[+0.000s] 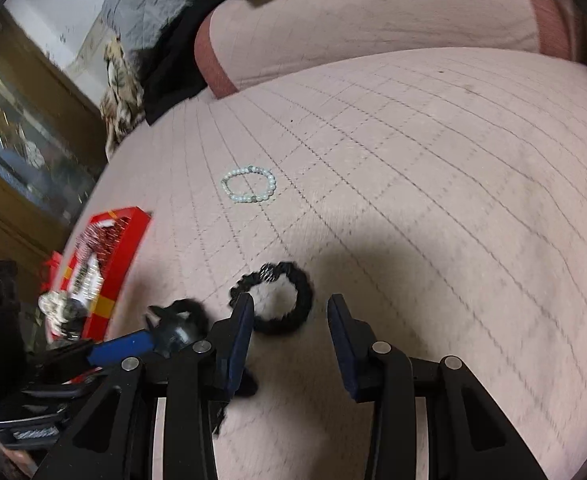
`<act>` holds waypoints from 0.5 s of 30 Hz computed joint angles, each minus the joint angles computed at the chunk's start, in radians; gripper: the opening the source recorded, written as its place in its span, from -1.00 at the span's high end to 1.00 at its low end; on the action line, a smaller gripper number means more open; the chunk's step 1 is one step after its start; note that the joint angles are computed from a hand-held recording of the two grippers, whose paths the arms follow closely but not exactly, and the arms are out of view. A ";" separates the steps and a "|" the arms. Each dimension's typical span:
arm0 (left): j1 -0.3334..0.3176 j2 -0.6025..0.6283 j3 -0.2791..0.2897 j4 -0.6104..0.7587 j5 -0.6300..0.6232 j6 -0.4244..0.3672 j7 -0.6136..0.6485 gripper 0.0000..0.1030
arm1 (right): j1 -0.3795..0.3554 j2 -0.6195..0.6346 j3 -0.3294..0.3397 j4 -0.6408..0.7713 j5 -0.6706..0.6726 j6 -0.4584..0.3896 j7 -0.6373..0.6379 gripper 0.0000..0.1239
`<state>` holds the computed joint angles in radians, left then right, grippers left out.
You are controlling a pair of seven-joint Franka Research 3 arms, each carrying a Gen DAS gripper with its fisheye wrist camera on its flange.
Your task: Organize jewelry
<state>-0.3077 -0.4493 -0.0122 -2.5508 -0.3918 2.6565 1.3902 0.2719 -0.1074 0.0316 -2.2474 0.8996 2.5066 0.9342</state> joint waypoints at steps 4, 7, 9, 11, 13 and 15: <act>-0.035 0.048 0.026 0.023 -0.071 0.026 0.051 0.09 | 0.006 0.041 0.018 0.024 -0.080 0.029 0.012 0.66; -0.042 0.070 0.024 0.035 -0.113 0.027 0.082 0.43 | 0.007 0.051 0.019 0.023 -0.077 0.036 -0.001 0.84; -0.044 0.067 0.023 0.039 -0.144 0.026 0.101 0.64 | 0.004 0.049 0.015 0.020 -0.059 0.033 -0.007 0.86; -0.042 0.058 0.018 0.045 -0.162 0.024 0.110 0.79 | -0.001 0.027 0.012 -0.002 -0.053 0.050 0.009 0.86; -0.036 0.051 0.010 0.053 -0.159 0.012 0.113 0.83 | -0.005 -0.006 0.005 -0.030 -0.043 0.066 0.018 0.86; -0.029 0.034 -0.005 0.053 -0.142 0.003 0.107 0.86 | -0.010 -0.039 -0.005 -0.055 -0.035 0.078 0.024 0.86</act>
